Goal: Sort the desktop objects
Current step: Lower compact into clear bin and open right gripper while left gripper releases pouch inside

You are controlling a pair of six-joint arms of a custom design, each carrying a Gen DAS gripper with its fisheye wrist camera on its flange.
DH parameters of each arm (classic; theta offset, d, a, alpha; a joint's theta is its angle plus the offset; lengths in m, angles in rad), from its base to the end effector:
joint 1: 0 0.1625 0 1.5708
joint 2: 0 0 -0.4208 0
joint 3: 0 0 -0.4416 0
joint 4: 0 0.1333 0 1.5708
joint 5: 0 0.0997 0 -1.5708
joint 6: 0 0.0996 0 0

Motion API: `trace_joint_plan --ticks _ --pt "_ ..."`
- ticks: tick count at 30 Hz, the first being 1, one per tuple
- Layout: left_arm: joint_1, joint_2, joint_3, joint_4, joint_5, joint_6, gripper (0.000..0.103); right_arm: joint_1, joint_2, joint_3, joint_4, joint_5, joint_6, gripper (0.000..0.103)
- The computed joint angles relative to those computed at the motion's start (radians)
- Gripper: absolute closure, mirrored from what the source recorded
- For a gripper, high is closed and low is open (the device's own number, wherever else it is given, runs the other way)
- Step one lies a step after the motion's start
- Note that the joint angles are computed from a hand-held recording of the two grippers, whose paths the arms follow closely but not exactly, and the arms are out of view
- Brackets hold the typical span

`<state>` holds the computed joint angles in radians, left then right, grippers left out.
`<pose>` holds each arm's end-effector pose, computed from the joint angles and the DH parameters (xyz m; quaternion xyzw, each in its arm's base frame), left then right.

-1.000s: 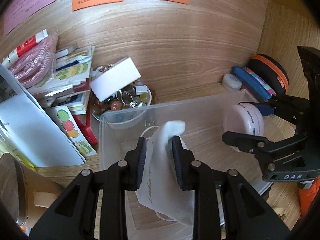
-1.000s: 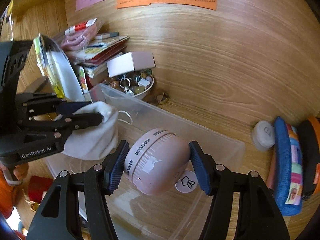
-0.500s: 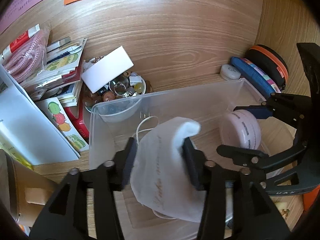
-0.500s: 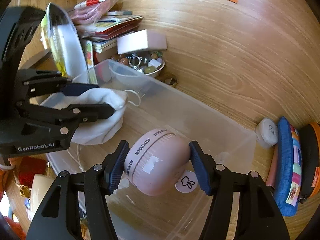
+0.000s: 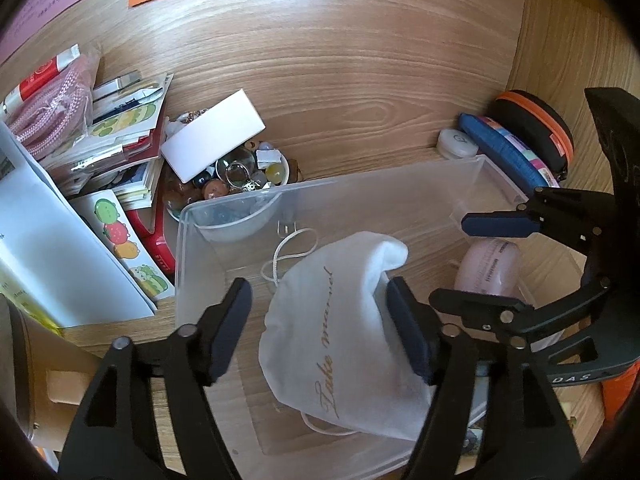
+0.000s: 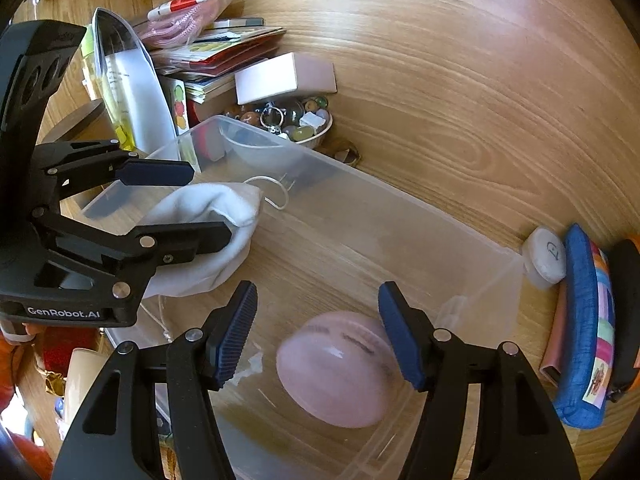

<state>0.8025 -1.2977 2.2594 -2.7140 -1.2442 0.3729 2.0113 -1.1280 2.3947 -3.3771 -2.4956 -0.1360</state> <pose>-0.2156 -0.4609 0.1307 0.5184 0.8349 -0.1195 0.1412 0.2315 -0.3650 0.1212 0.1312 -0.8608 0.3010 0.3888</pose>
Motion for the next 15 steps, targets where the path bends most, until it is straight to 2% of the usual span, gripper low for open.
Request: trace_joint_plan --ticks 5,7,9,12,15 --pt "0.009 -0.003 -0.008 0.01 -0.015 -0.01 0.029 -0.003 -0.022 0.013 -0.031 0.045 -0.006 0.034" --pt "0.019 -0.007 -0.022 0.041 -0.048 -0.026 0.029 -0.006 -0.045 0.024 -0.047 0.08 -0.002 0.032" --pt "0.022 -0.013 -0.032 0.064 -0.065 -0.045 0.029 -0.003 -0.059 0.034 -0.084 0.091 0.0 0.024" --pt "0.003 -0.032 -0.01 0.011 -0.037 -0.031 0.028 -0.005 -0.07 0.047 -0.151 0.107 -0.01 0.019" --pt "-0.011 -0.049 0.009 -0.037 -0.02 -0.024 0.016 -0.012 -0.082 0.051 -0.164 0.116 0.011 0.019"
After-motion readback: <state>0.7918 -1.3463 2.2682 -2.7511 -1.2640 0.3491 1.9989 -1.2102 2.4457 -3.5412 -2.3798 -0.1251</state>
